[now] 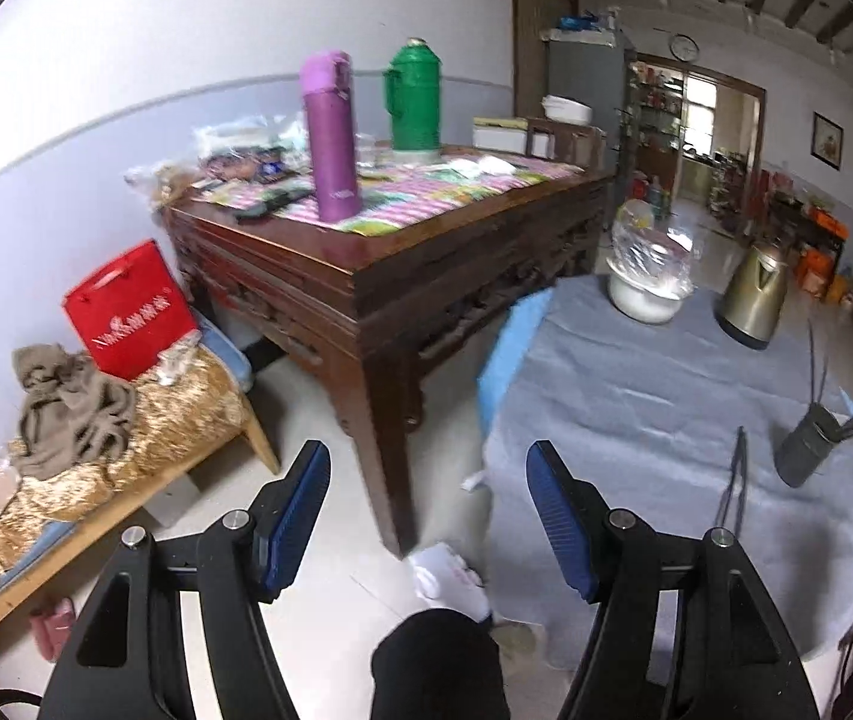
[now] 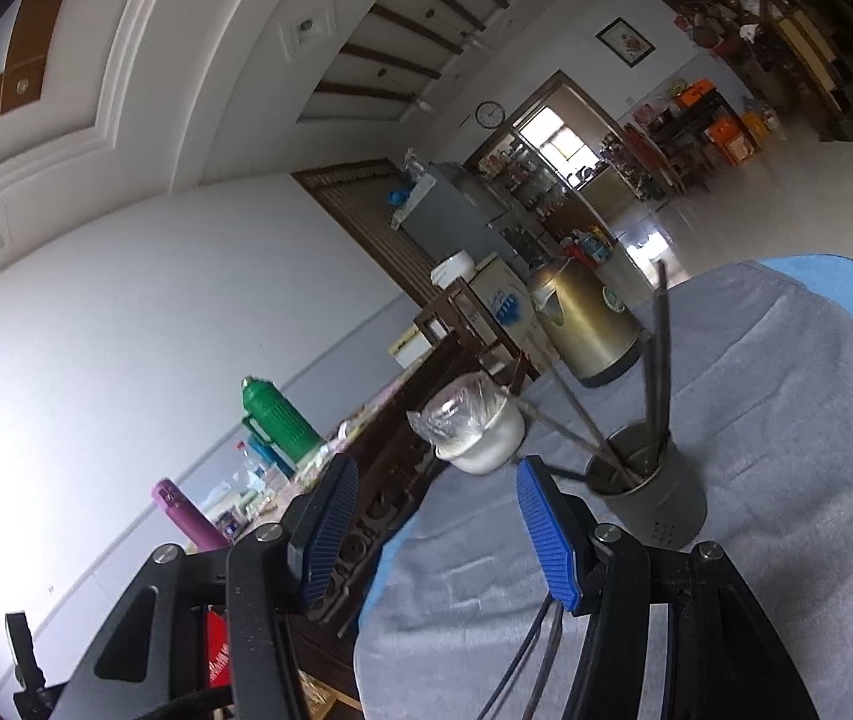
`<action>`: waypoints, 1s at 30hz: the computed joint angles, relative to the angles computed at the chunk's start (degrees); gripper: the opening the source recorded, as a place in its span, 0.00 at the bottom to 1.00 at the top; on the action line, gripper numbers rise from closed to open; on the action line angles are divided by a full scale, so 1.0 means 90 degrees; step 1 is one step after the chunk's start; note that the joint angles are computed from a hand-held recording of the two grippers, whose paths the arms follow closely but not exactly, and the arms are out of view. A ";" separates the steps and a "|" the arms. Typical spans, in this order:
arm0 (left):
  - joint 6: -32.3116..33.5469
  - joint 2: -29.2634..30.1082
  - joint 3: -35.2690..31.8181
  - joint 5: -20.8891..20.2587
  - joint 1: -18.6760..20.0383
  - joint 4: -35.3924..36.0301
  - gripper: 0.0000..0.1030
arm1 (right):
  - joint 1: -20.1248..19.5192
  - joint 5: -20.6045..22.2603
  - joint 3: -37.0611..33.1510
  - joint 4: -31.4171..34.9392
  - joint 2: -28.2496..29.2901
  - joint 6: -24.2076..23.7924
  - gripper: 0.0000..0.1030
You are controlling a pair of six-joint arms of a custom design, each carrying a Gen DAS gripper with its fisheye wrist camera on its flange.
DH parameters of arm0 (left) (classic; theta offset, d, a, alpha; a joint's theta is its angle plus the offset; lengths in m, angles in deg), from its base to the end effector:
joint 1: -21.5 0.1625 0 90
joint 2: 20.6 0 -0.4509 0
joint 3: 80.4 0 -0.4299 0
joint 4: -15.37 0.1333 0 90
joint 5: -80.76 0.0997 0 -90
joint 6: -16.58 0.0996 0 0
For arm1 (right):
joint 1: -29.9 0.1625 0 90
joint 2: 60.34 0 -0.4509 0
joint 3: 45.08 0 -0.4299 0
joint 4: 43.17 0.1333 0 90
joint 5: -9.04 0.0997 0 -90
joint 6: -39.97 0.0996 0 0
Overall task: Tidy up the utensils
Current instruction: 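Move both open grippers toward the two dark chopsticks lying on the cloth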
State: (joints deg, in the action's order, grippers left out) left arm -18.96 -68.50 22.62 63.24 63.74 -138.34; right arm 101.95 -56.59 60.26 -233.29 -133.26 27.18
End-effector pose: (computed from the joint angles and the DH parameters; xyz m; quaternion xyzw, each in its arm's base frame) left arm -0.3286 -0.6068 0.1296 0.0416 0.8044 -0.4369 0.4003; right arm -0.0243 -0.6408 0.4209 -0.0809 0.8163 -0.5715 0.0247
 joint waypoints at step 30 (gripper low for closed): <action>0.0742 0.0681 -0.0674 -0.0874 0.0107 -0.0298 0.67 | 0.0155 -0.0108 0.0190 -0.0228 -0.0042 -0.0206 0.58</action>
